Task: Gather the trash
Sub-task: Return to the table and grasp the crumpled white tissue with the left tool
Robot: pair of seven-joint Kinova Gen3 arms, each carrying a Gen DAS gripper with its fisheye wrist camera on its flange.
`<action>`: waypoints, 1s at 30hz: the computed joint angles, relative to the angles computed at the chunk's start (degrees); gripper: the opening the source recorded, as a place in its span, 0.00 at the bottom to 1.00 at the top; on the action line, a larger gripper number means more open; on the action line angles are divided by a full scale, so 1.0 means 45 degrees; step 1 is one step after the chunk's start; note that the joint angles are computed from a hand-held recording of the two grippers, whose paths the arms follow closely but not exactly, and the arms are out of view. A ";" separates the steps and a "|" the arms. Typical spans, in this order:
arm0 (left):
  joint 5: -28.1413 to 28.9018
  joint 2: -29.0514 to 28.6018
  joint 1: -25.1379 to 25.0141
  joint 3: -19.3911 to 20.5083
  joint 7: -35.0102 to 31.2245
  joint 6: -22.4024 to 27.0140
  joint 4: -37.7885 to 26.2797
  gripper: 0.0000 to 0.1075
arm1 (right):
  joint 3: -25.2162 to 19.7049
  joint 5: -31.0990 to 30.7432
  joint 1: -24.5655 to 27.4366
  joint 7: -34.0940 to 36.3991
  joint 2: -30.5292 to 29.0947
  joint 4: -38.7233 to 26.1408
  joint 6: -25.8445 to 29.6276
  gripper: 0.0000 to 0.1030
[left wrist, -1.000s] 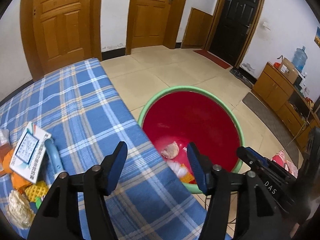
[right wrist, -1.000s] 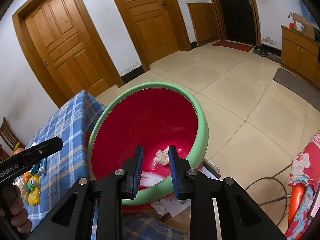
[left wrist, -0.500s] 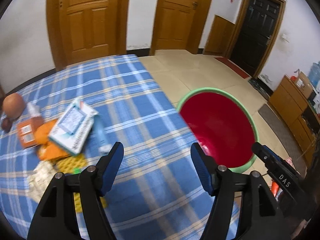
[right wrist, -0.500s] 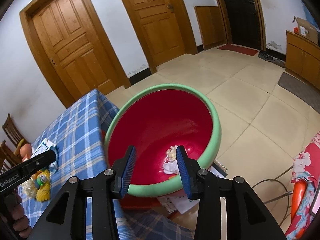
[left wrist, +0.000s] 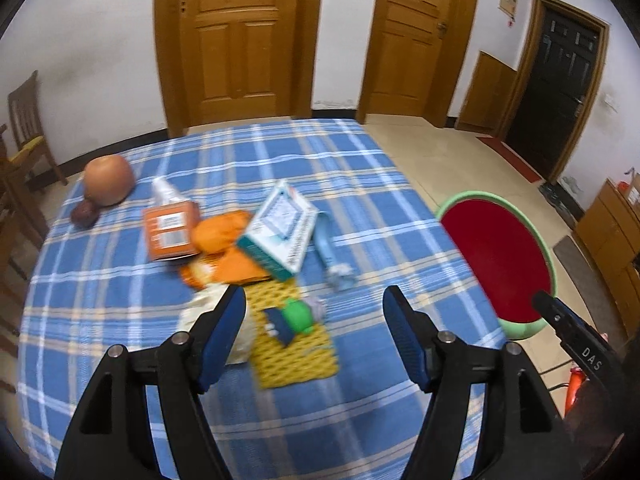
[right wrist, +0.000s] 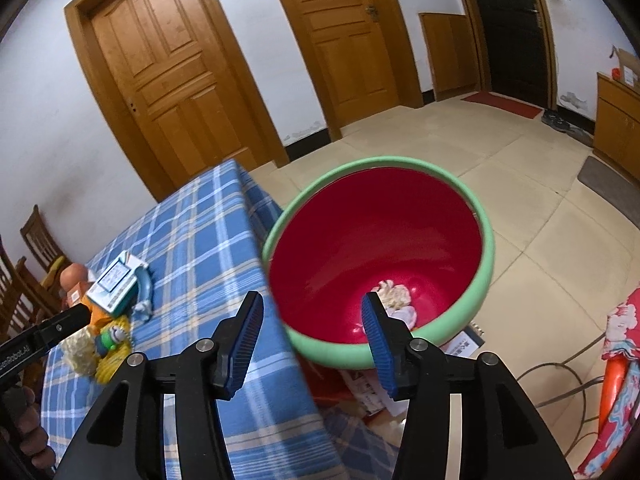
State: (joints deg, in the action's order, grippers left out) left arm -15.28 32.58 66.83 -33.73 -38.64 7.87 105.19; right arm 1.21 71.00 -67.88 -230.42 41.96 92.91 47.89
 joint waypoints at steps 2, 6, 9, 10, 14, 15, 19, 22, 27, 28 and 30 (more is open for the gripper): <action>0.0043 0.0002 0.0227 -0.0375 0.0167 0.0003 0.0225 0.66 | -0.0110 -0.0144 0.0103 0.0283 0.0045 -0.0189 -0.0156 0.52; 0.0044 0.0046 0.0593 -0.1005 0.0545 0.0119 0.0558 0.66 | -0.0055 -0.0264 0.0048 0.0648 0.0177 -0.0455 -0.0340 0.53; -0.0026 0.0179 0.0732 -0.1355 0.0898 0.0267 0.0720 0.66 | 0.0046 -0.0394 -0.0029 0.0887 0.0243 -0.0599 -0.0480 0.54; -0.0061 0.0239 0.0699 -0.1375 0.1014 0.0291 0.0725 0.66 | 0.0082 -0.0439 -0.0068 0.0948 0.0267 -0.0638 -0.0505 0.54; -0.0241 0.0349 0.0637 -0.1496 0.1390 0.0354 0.0876 0.66 | 0.0199 -0.0656 -0.0156 0.1278 0.0365 -0.0815 -0.0633 0.55; -0.0271 0.0385 0.0558 -0.1467 0.1471 0.0387 0.0896 0.66 | 0.0219 -0.0728 -0.0157 0.1369 0.0395 -0.0866 -0.0689 0.56; -0.0312 0.0369 -0.0032 -0.0986 0.1554 0.0170 0.1011 0.66 | 0.0335 -0.1085 -0.0167 0.1838 0.0526 -0.1110 -0.0905 0.57; -0.0213 0.0422 -0.0332 -0.0738 0.1448 0.0023 0.1052 0.66 | 0.0474 -0.1320 -0.0249 0.2165 0.0601 -0.1262 -0.0998 0.59; 0.0349 0.0290 -0.1103 -0.0029 0.0610 -0.0887 0.1428 0.66 | 0.0663 -0.1727 -0.0351 0.2686 0.0722 -0.1525 -0.1095 0.61; 0.0467 0.0218 -0.1399 0.0260 0.0369 -0.1178 0.1558 0.60 | 0.0698 -0.1814 -0.0365 0.2799 0.0756 -0.1590 -0.1118 0.61; 0.0712 0.0093 -0.1875 0.0753 -0.0048 -0.1501 0.1696 0.47 | 0.0742 -0.2007 -0.0380 0.3086 0.0818 -0.1733 -0.1179 0.61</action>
State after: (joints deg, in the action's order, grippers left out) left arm -12.07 33.00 58.39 -30.35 -38.86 1.11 112.83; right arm 4.55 61.97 -69.59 -216.53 45.64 85.11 42.58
